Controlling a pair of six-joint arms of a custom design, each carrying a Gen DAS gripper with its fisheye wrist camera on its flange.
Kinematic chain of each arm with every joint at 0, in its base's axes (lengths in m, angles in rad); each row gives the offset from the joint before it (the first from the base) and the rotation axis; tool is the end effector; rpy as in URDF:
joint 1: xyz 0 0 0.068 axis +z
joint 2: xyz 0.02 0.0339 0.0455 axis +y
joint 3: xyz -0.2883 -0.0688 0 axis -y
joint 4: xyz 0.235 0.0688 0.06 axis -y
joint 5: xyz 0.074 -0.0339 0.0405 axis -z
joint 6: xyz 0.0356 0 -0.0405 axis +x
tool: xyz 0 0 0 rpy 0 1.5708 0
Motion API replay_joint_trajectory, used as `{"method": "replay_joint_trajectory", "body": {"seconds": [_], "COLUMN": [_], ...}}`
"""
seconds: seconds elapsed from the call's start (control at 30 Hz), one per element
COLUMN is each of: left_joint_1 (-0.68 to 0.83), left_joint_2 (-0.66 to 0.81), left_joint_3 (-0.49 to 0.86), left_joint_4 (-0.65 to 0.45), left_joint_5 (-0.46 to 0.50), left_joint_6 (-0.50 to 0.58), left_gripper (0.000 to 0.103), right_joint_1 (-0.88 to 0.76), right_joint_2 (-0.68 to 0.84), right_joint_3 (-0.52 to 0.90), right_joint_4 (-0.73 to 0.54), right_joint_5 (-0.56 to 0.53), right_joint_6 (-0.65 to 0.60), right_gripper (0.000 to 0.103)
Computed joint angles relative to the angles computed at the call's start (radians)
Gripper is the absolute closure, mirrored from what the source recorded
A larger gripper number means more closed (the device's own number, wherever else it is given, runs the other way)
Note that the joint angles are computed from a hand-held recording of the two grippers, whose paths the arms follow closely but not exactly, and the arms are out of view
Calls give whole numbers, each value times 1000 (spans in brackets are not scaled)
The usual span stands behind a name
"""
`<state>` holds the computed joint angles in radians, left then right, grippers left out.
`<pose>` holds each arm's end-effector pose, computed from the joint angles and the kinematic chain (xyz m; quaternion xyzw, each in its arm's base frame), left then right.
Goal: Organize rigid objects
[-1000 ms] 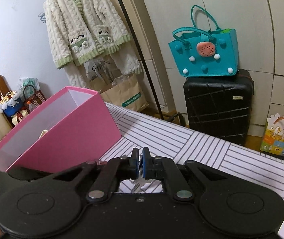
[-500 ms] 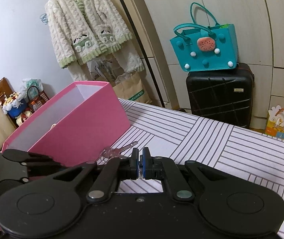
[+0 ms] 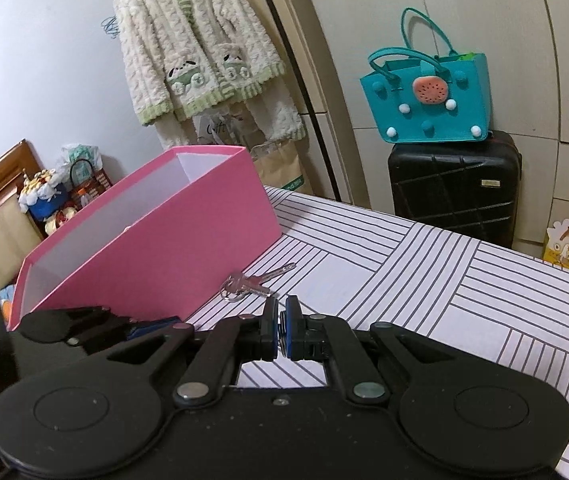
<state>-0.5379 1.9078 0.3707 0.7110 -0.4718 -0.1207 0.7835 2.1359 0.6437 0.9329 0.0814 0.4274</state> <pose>0.2272 -0.1167 0.0750 0.1044 0.9037 0.0916 0.4051 0.2468 0.2418 0.0693 -0.1354 0.8638 0.2462 0.4183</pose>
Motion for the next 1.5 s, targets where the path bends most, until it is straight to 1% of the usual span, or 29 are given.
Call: {"method": "replay_joint_trajectory", "body": {"seconds": [0.17,0.3,0.33,0.37,0.4,0.47,0.53,0.6,0.63,0.7,0.83,0.87,0.93,1.07,1.13,1.23,1.33,1.4,1.5], "left_joint_1": [-26,-2,13,34,48,61,78,97,108,122,172,182,189,221,232,224,229,205,169], "left_joint_2": [39,28,18,6,-4,-2,7,9,1,-19,-99,-126,-177,-264,-278,-280,-238,-224,-225], "left_joint_3": [33,49,52,51,50,57,53,45,44,52,100,113,130,222,293,377,502,545,559], "left_joint_4": [-5,-37,-53,-62,-70,-78,-58,-39,-49,-88,-262,-311,-383,-619,-747,-889,-1086,-1146,-1174], "left_joint_5": [-67,-31,-1,40,72,78,85,110,132,171,316,353,387,516,554,537,556,506,405], "left_joint_6": [-23,-47,-57,-64,-68,-64,-64,-37,-37,-25,11,36,79,173,233,312,363,386,418], "left_gripper": [61,63,68,77,82,94,98,100,103,103,103,103,103,103,103,102,102,100,100], "right_joint_1": [0,-9,-12,-16,-18,-22,-24,-27,-28,-28,-35,-35,-34,-22,-14,-5,6,9,20], "right_joint_2": [-11,-13,-14,-14,-14,-14,-16,-19,-20,-21,-16,-15,-10,-5,-7,-18,-37,-48,-56], "right_joint_3": [-7,-12,-11,-12,-13,-14,-13,-12,-14,-15,-35,-42,-59,-67,-69,-69,-73,-72,-68], "right_joint_4": [-11,-21,-25,-27,-29,-37,-47,-58,-57,-54,-4,12,50,70,68,55,39,29,16], "right_joint_5": [-10,-21,-23,-27,-32,-35,-33,-26,-22,-14,-23,-27,-35,-34,-30,-22,-14,-13,-3], "right_joint_6": [-12,-17,-17,-15,-12,-9,-9,-8,-5,9,37,48,61,69,68,68,67,63,61], "right_gripper": [98,98,98,98,98,98,98,98,98,98,98,98,98,98,98,98,98,98,98]}}
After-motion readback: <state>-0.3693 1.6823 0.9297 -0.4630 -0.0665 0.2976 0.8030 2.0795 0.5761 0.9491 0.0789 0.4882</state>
